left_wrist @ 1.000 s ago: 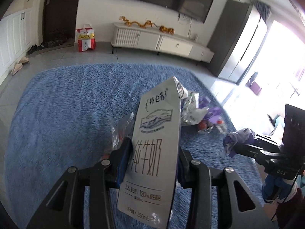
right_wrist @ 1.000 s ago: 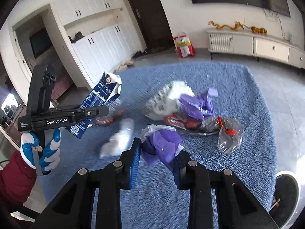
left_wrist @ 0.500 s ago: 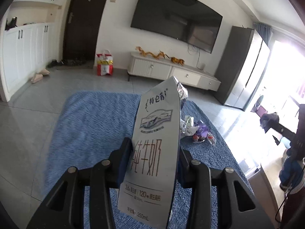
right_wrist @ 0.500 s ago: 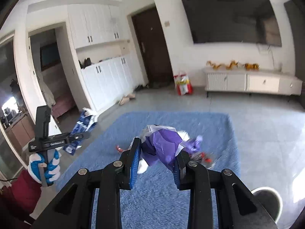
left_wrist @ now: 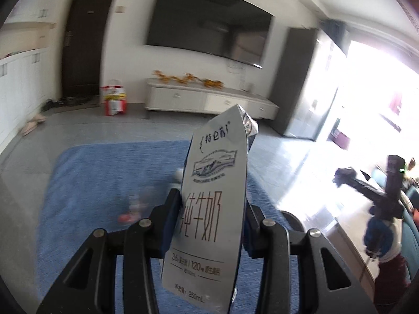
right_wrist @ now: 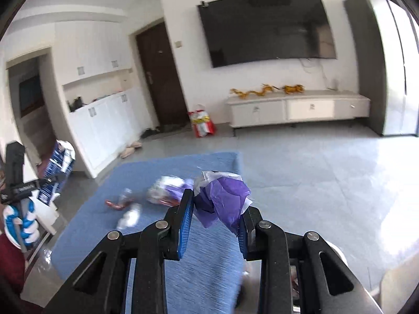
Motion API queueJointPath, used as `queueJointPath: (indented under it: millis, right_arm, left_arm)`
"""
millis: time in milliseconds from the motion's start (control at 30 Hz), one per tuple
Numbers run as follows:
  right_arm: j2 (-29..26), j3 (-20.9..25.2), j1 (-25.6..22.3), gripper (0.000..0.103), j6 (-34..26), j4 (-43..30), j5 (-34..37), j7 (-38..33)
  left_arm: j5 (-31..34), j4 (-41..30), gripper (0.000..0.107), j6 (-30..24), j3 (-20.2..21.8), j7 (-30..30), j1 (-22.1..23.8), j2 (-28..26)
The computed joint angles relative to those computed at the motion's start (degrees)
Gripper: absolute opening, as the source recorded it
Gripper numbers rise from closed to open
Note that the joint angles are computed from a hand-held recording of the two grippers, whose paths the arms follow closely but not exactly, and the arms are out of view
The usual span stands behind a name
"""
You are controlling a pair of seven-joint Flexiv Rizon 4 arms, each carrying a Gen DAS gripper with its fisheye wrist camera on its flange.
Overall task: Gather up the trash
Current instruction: 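Carry both items to the white bin and open both tools to drop them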
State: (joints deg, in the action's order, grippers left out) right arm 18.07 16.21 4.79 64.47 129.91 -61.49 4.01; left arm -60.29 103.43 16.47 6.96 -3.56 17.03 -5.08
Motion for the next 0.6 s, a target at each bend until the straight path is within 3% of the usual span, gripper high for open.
queueJointPath:
  millis: [133, 267, 433, 600]
  right_arm:
    - [3.16, -0.69, -1.06, 0.030, -1.13, 5.06, 3.63, -1.11]
    - [5.53, -1.39, -2.95, 0.030, -0.85, 9.86, 7.31, -1.69]
    - [6.49, -1.93, -5.03, 0.031, -1.23, 13.77, 11.07, -3.64]
    - [4.63, -3.31, -7.48, 0.031, 0.48, 15.89, 13.02, -4.52]
  left_arm:
    - [3.66, 4.35, 0.040, -0.57, -1.68, -0.38, -4.78, 4.16]
    - [7.62, 9.77, 0.040, 2.89, -4.14, -1.47, -12.20, 7.82]
    - [11.01, 14.42, 0.040, 9.90, -7.18, -3.91, -20.38, 8.79]
    - [13.33, 15.98, 0.040, 16.99, -10.13, -8.51, -26.68, 6.04]
